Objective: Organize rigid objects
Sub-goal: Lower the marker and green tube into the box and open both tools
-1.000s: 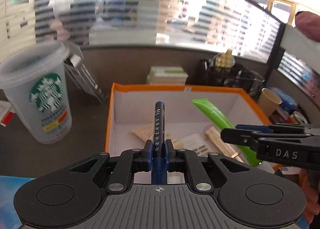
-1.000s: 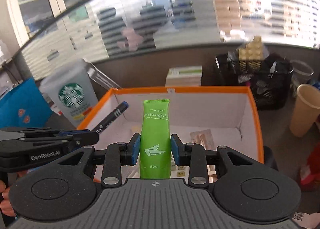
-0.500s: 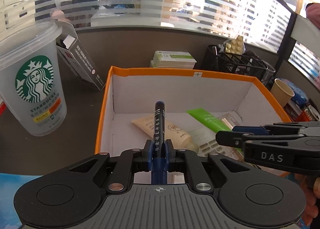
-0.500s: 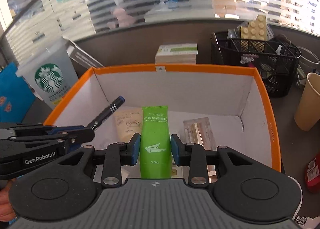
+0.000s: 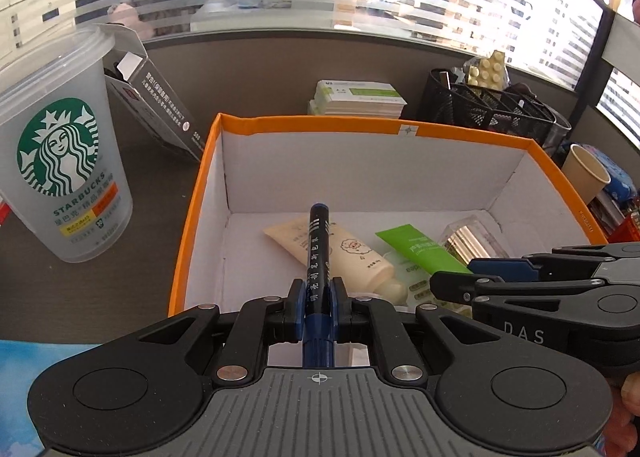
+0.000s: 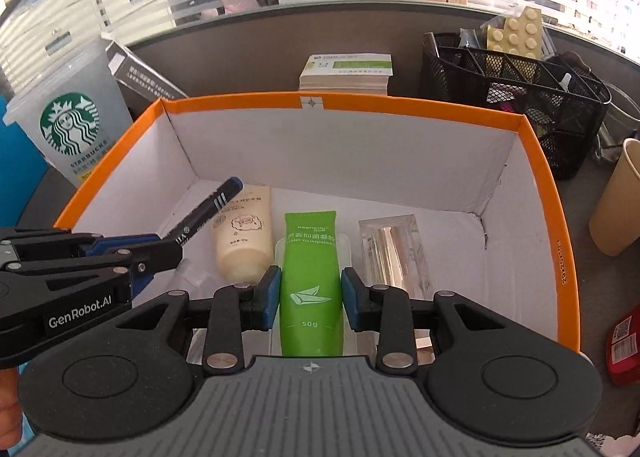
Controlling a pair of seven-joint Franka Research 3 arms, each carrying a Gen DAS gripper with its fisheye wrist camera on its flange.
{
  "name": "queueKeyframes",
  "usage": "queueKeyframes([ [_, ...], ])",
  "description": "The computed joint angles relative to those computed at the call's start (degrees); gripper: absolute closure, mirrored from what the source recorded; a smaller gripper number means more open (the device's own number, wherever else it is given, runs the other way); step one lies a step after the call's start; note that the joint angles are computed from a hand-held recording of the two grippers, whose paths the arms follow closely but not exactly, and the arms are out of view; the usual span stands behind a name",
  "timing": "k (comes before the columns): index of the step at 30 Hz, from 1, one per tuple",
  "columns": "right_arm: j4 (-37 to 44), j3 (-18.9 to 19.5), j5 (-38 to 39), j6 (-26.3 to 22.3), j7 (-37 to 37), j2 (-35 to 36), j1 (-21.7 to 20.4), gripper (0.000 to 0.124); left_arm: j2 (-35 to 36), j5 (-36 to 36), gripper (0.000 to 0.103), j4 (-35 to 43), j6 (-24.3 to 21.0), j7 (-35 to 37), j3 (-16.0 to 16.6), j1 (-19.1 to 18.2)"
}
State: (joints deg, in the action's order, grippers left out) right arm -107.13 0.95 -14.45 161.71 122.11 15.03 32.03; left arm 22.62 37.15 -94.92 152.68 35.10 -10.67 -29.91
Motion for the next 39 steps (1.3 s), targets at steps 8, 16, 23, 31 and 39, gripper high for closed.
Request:
queueKeyframes([
  [8, 4.8, 2.55, 5.28, -8.94, -7.18, 1.73, -1.78, 0.094, 3.53, -4.42, 0.092, 5.32, -6.26, 5.15, -1.16, -0.13],
  [16, 7.71, 2.58, 5.99, -14.79, -10.09, 2.81, -1.3, 0.092, 4.2, -3.05, 0.092, 6.31, -8.25, 4.78, -0.01, -1.58],
  [23, 9.58, 1.81, 2.81, -17.99, -8.77, 3.28, -0.11, 0.08, 4.72, 0.5, 0.092, 7.32, -10.64, 2.92, 1.02, -3.03],
  [31, 8.18, 2.03, 2.05, -16.9, -7.24, 2.28, -0.23, 0.076, 2.98, 5.91, 0.076, 5.78, -10.9, -1.62, 1.87, -4.44],
  [39, 7.37, 2.18, 0.1, -16.92, -5.36, 0.96, 0.11, 0.075, 0.25, 14.15, 0.024, 4.63, -13.55, -8.65, 2.73, -6.38],
])
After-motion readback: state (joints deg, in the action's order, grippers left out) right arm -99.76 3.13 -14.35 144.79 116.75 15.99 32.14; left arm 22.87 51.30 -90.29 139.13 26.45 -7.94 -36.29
